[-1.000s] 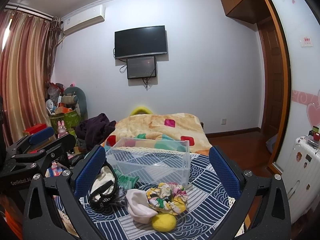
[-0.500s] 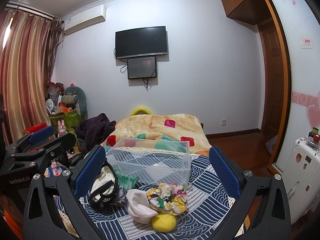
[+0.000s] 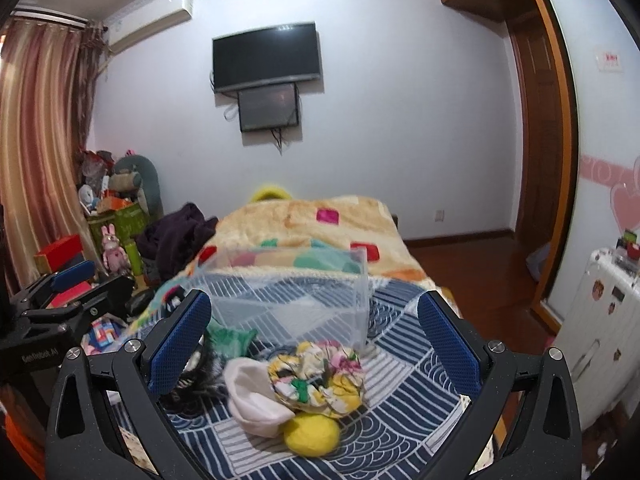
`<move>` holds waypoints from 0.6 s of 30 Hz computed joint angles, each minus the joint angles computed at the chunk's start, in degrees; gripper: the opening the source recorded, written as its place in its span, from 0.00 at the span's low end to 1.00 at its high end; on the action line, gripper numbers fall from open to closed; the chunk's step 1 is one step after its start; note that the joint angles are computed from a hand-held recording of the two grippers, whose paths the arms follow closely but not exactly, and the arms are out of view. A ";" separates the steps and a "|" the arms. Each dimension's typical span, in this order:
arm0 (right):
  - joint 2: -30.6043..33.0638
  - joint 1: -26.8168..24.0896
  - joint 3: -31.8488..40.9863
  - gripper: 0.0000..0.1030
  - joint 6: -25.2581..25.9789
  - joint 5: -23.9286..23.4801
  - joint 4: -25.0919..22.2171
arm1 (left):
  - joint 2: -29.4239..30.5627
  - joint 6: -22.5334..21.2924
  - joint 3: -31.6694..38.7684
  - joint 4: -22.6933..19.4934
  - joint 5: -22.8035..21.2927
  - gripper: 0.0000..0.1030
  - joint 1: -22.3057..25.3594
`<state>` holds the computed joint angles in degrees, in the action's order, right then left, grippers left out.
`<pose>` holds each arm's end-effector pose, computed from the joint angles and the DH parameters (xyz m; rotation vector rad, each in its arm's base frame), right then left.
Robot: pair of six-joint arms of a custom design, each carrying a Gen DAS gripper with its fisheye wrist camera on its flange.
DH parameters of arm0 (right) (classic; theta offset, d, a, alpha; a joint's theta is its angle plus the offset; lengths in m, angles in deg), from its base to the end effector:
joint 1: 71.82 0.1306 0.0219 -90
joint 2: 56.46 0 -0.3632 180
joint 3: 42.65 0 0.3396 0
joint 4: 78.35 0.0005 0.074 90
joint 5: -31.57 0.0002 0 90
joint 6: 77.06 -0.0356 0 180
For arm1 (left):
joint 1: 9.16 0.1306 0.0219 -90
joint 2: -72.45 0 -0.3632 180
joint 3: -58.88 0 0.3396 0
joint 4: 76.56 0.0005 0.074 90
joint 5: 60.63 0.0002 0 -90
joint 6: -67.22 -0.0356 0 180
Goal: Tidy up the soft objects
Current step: 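Grasp the black-strapped white pouch with the left tool while the right tool grasps the floral cloth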
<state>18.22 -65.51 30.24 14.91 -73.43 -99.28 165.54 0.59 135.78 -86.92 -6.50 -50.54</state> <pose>0.3621 0.0488 0.4282 -0.3125 1.9407 0.3069 0.3583 -0.2885 0.3524 -0.0783 1.9414 -0.1099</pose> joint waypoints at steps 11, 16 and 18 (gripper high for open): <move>6.11 -1.02 1.14 1.00 1.43 0.12 -4.16 | 5.48 6.81 1.21 -5.03 5.51 0.82 4.67; 8.43 -2.09 2.32 0.84 0.89 -2.76 -7.30 | 6.96 8.11 1.48 -5.77 8.13 0.67 6.19; 8.70 -2.52 2.39 0.82 0.70 -3.45 -7.94 | 7.39 8.52 1.68 -6.15 9.36 0.56 6.71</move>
